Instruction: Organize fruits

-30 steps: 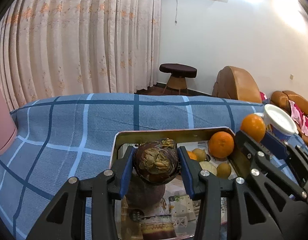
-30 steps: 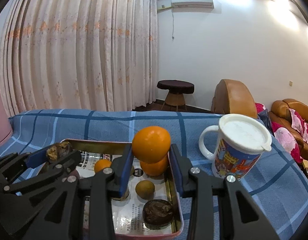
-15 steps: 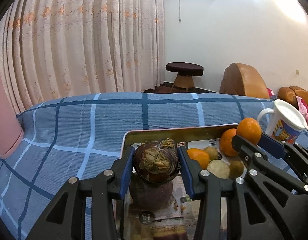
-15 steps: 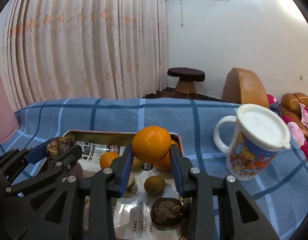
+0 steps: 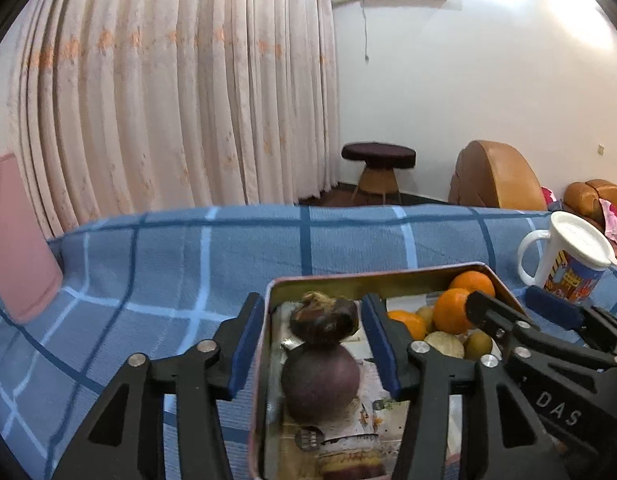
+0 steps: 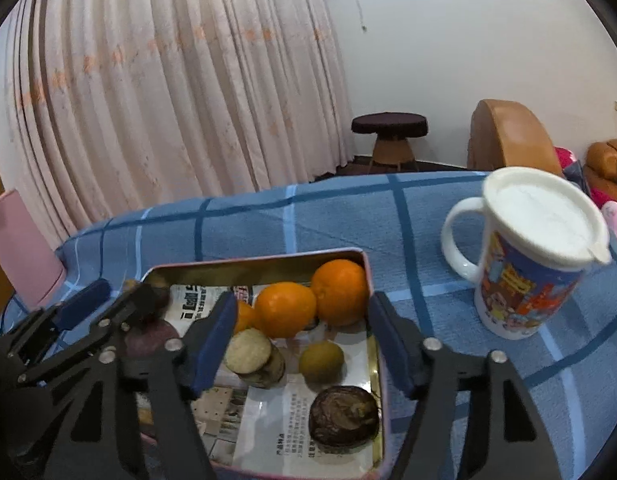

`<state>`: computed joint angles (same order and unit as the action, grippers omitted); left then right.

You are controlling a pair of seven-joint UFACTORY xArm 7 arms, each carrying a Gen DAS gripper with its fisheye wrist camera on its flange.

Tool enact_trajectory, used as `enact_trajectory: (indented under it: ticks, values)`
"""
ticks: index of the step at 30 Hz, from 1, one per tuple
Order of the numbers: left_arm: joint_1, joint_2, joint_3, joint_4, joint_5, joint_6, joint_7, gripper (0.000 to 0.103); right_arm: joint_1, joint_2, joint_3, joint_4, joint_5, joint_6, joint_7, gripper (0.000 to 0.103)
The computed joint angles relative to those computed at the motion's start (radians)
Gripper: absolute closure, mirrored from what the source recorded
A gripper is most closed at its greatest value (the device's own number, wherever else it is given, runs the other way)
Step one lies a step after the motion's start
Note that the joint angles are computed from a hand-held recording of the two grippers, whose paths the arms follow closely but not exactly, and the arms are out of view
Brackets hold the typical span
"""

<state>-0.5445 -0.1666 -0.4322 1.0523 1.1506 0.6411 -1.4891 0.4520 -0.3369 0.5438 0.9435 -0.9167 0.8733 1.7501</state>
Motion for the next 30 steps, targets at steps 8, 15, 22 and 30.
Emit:
enact_trajectory:
  ticks: [8, 15, 22, 30]
  values:
    - [0.036, -0.107, -0.026, -0.088, 0.024, -0.031, -0.079, 0.024, -0.019, -0.063, 0.141, -0.01, -0.15, 0.191, 0.202, 0.004]
    - [0.081, -0.213, -0.098, -0.167, 0.061, -0.028, -0.122, 0.024, 0.026, 0.007, 0.251, 0.072, -0.205, 0.481, 0.25, 0.002]
    - [0.134, -0.326, -0.158, -0.237, 0.026, -0.057, -0.138, 0.023, 0.099, 0.1, 0.332, 0.144, -0.259, 0.747, 0.292, 0.0]
    - [0.224, -0.414, -0.236, -0.272, -0.029, -0.091, -0.14, 0.016, 0.197, 0.255, 0.371, 0.235, -0.383, 0.992, 0.271, 0.0]
